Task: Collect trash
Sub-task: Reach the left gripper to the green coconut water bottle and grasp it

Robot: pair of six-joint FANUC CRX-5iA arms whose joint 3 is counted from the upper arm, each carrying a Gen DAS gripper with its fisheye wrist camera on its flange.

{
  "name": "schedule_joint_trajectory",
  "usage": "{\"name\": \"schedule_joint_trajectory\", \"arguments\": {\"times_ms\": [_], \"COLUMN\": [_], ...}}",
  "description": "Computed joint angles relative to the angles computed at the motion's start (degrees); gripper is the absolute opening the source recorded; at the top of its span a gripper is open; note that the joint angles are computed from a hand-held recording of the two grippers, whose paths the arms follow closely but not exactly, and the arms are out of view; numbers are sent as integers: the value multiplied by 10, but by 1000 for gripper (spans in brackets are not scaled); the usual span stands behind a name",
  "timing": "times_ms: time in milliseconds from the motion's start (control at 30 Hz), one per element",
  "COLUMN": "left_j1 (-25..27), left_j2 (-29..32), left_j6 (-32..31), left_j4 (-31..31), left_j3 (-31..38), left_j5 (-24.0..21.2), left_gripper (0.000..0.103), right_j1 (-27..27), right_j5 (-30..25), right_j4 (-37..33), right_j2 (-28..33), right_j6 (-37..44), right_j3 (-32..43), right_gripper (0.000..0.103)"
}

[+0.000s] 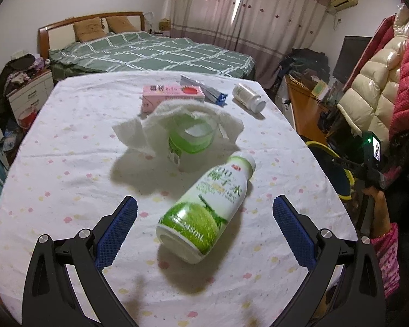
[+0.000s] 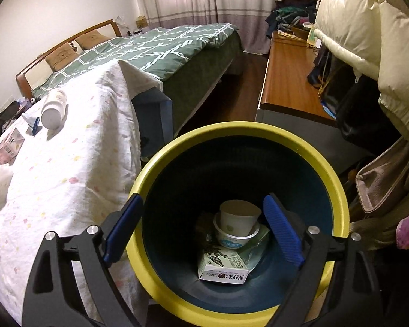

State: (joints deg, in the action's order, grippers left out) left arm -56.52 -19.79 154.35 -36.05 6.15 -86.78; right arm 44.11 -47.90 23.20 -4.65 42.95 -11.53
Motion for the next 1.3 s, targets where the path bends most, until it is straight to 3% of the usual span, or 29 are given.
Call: {"name": "schedule_joint_trajectory", "arguments": {"times_ms": [167,333,500,700,900,1033,1300], "left_j1": [30,32,76,125,213,239,260], "left_j2": [-22,-14,-11,19,69,92,123], "left_j6": [-31,-63,-121,-226,-394,-438,-471], "left_j4": [42,41,82,134,242,278,310], "left_j3": [-43,-46,-57,-34,4,19,36], "left_j5": [48,63,101,77,22,0,-41], "left_gripper": [98,98,98,85,78,68,65], "right_j1": [3,3,6,7,9,9,10], "right_j5": [-2,-1,-3,-4,-13,-15,-20], "right_j4": [1,-3,-9,-9,-12,-15,-27], "right_j2": [-5,-8,-8,-8,-9,-9,-9], "right_j6": [-1,3,9,10,19,21,41], "right_j3": [-1,-3,-1,-1,2,3,7], "right_gripper": [86,86,86,86,86,86,86]}}
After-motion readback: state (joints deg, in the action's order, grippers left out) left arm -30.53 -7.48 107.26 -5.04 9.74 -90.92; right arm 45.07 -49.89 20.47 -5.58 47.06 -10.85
